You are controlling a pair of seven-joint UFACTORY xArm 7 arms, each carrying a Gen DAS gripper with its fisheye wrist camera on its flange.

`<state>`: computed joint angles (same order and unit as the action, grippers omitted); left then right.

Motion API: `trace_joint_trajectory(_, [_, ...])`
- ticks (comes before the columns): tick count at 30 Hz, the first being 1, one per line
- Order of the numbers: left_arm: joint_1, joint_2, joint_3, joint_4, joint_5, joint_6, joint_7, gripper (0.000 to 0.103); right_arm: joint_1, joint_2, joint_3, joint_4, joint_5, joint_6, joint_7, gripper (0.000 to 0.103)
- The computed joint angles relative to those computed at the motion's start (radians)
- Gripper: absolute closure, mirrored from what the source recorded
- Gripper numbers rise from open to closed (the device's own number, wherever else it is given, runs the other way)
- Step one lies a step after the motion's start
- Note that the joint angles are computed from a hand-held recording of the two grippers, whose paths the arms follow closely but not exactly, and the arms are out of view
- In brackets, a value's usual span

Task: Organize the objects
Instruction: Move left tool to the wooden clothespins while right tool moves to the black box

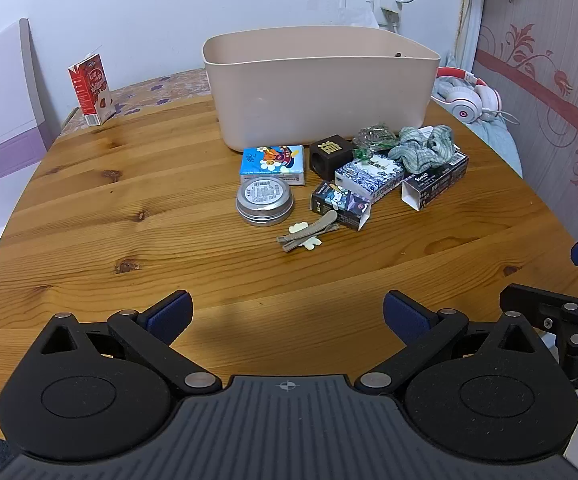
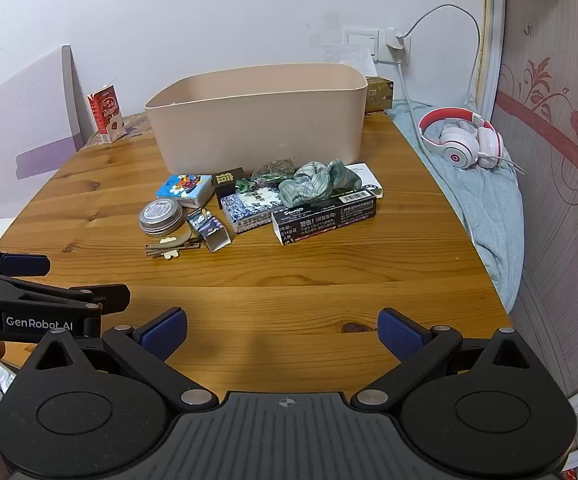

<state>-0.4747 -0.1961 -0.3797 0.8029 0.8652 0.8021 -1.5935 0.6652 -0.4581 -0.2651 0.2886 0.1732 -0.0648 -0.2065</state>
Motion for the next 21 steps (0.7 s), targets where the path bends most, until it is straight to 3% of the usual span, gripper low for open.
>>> trace_joint_trajectory(21, [0.002,0.010,0.011,0.005,-0.008,-0.001,0.020,0.000,0.004,0.025,0.000,0.013,-0.008,-0.012,0.007,0.000])
